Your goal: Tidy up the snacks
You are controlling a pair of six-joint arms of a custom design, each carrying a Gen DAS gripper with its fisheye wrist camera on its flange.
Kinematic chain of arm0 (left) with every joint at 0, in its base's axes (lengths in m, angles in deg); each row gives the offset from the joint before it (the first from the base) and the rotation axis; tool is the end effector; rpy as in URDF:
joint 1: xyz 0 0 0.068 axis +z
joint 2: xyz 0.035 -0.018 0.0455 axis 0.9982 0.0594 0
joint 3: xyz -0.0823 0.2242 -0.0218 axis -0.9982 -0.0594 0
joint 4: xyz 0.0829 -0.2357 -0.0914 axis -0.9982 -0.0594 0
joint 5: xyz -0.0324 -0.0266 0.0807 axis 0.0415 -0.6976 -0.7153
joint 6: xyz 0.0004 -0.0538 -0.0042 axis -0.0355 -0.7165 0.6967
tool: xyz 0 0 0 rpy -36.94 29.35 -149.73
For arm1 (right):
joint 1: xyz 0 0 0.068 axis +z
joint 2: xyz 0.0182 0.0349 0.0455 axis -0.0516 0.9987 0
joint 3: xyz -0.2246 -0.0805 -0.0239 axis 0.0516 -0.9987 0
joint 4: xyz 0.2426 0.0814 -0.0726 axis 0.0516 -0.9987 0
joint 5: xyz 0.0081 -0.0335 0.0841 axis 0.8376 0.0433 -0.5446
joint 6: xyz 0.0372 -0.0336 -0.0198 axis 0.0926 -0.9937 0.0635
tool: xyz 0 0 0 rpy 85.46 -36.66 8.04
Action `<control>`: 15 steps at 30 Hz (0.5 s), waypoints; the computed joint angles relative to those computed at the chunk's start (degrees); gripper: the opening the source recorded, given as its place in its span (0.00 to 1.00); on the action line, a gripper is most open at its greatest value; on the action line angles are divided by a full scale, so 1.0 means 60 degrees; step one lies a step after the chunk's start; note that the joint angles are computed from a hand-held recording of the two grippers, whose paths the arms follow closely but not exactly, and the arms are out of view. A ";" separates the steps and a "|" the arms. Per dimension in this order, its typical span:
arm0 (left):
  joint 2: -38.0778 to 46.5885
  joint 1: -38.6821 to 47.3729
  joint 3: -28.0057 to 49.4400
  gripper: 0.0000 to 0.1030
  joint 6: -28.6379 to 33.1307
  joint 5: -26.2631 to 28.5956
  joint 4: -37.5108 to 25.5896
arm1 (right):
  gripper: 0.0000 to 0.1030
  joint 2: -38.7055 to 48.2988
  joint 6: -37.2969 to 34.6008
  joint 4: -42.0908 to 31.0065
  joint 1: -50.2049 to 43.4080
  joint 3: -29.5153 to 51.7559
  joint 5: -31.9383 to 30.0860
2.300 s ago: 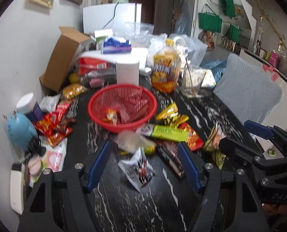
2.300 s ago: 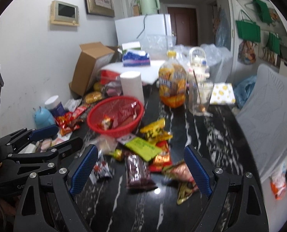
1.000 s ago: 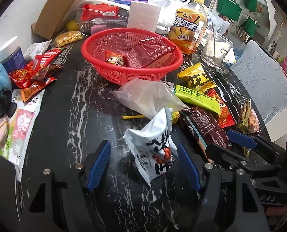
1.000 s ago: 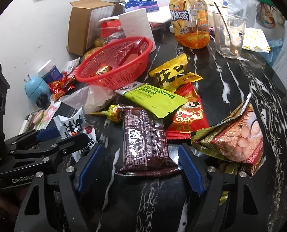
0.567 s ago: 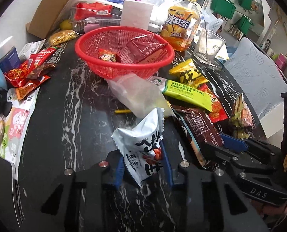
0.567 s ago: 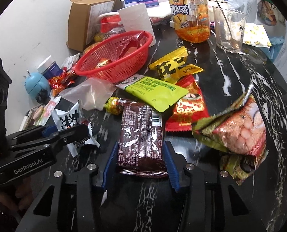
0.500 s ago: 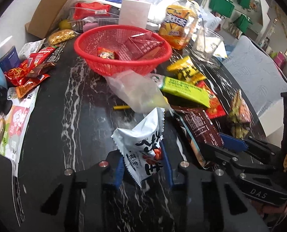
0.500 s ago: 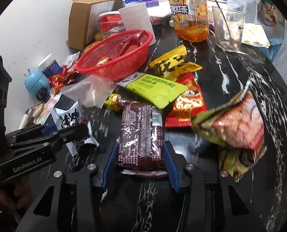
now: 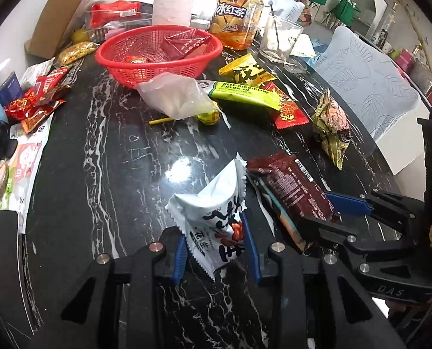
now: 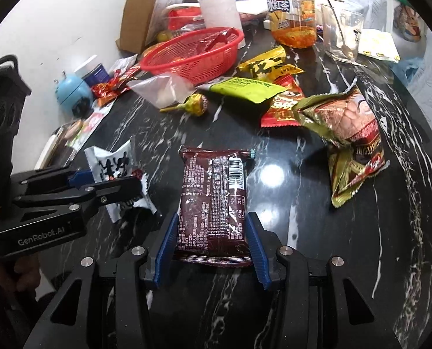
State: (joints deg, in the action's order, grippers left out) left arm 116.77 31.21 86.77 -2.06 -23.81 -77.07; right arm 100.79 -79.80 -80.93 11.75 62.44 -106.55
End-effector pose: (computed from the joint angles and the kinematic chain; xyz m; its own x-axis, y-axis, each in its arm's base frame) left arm 0.1886 -0.2528 0.0326 -0.8553 -0.0929 -0.5097 0.0075 0.9815 -0.1914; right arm 0.2264 0.0725 0.0376 -0.7743 -0.3706 -0.5129 -0.5400 0.8096 0.2302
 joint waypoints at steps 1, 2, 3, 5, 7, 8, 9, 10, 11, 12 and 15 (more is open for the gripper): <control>0.0028 0.0016 -0.0036 0.32 0.0023 0.0054 0.0141 | 0.46 -0.0002 0.0008 0.0021 -0.0004 -0.0018 -0.0006; 0.0049 0.0047 -0.0061 0.32 0.0055 0.0093 0.0257 | 0.46 0.0011 0.0042 0.0016 -0.0006 0.0001 -0.0001; 0.0099 0.0085 -0.0087 0.32 0.0091 0.0145 0.0415 | 0.47 0.0052 0.0075 0.0000 0.0018 0.0050 0.0035; 0.0223 0.0153 -0.0037 0.34 0.0139 0.0236 0.0570 | 0.50 0.0235 0.0068 0.0040 0.0101 0.0179 0.0115; 0.0314 0.0202 0.0069 0.40 0.0120 0.0233 0.0475 | 0.51 0.0457 0.0027 0.0056 0.0194 0.0348 0.0229; 0.0382 0.0222 0.0163 0.47 0.0102 0.0181 0.0350 | 0.51 0.0595 0.0017 0.0048 0.0242 0.0455 0.0280; 0.0461 0.0253 0.0246 0.50 0.0083 0.0156 0.0255 | 0.55 0.0636 -0.0003 0.0149 0.0268 0.0460 0.0270; 0.0472 0.0285 0.0226 0.51 0.0068 0.0172 0.0301 | 0.58 0.0709 -0.0022 0.0202 0.0295 0.0498 0.0249; 0.0480 0.0358 0.0152 0.52 0.0069 0.0278 0.0465 | 0.58 0.0736 -0.0015 0.0274 0.0318 0.0498 0.0260; 0.0500 0.0410 0.0128 0.52 0.0078 0.0358 0.0555 | 0.58 0.0760 0.0028 0.0388 0.0349 0.0482 0.0335; 0.0584 0.0459 0.0251 0.52 0.0152 0.0406 0.0492 | 0.58 0.0808 0.0112 0.0501 0.0336 0.0492 0.0361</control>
